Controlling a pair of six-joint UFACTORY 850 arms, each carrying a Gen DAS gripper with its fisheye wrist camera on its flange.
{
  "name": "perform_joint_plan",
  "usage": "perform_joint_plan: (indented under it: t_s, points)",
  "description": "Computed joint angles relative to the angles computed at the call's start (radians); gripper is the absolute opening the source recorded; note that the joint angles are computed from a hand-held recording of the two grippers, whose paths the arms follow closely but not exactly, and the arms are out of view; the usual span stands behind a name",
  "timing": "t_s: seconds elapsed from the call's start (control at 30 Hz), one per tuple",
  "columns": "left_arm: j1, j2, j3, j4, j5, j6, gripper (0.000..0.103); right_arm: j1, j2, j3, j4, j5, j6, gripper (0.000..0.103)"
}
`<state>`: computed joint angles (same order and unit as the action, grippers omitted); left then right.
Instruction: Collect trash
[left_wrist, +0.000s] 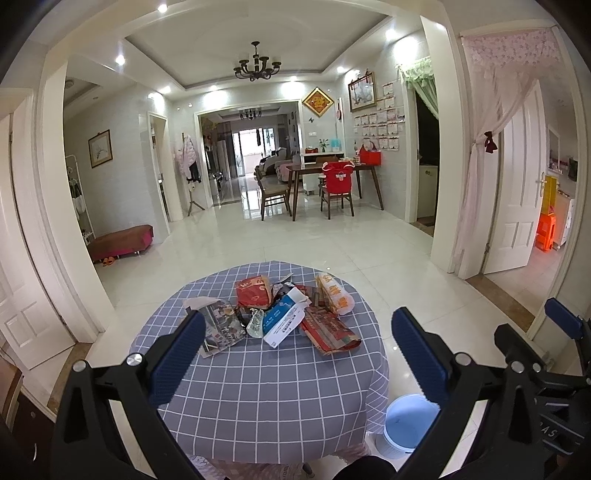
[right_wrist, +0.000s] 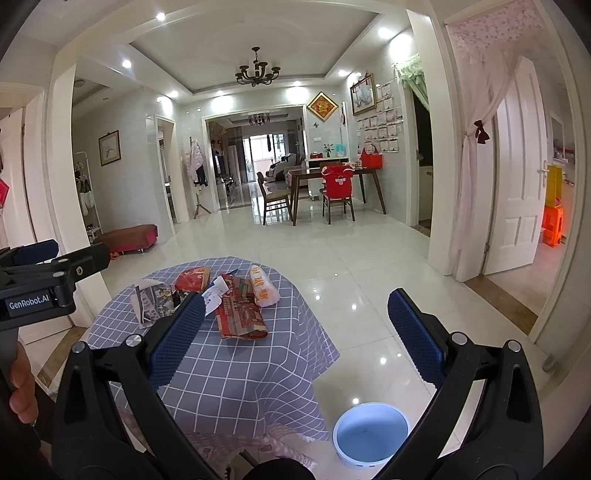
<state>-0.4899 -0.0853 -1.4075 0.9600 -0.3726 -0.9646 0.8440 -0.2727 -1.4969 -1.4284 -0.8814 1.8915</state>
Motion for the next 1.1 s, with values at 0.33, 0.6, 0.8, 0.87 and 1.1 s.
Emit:
perform_joint_plan:
  t_s: [0.33,0.6,0.8,0.87,1.1]
  points:
    - [0.012,-0.036,-0.026,-0.06,-0.01,0.047,0.099,-0.022,-0.03,-0.03,0.036,0.042,-0.03,0.097]
    - [0.032,-0.12,-0.094,-0.184,-0.016,0.166,0.099,-0.067,-0.072,-0.06,0.101,0.107,-0.065,0.097]
    - [0.061,-0.202,-0.161,-0.306,-0.039,0.277,0.099,-0.11,-0.124,-0.102,0.176,0.177,-0.124,0.097]
    - [0.076,-0.233,-0.185,-0.35,-0.043,0.316,0.099,-0.125,-0.148,-0.121,0.201,0.198,-0.147,0.097]
    - [0.175,-0.373,-0.31,-0.735,-0.083,0.647,0.099,-0.203,-0.275,-0.25,0.38,0.3,-0.313,0.097]
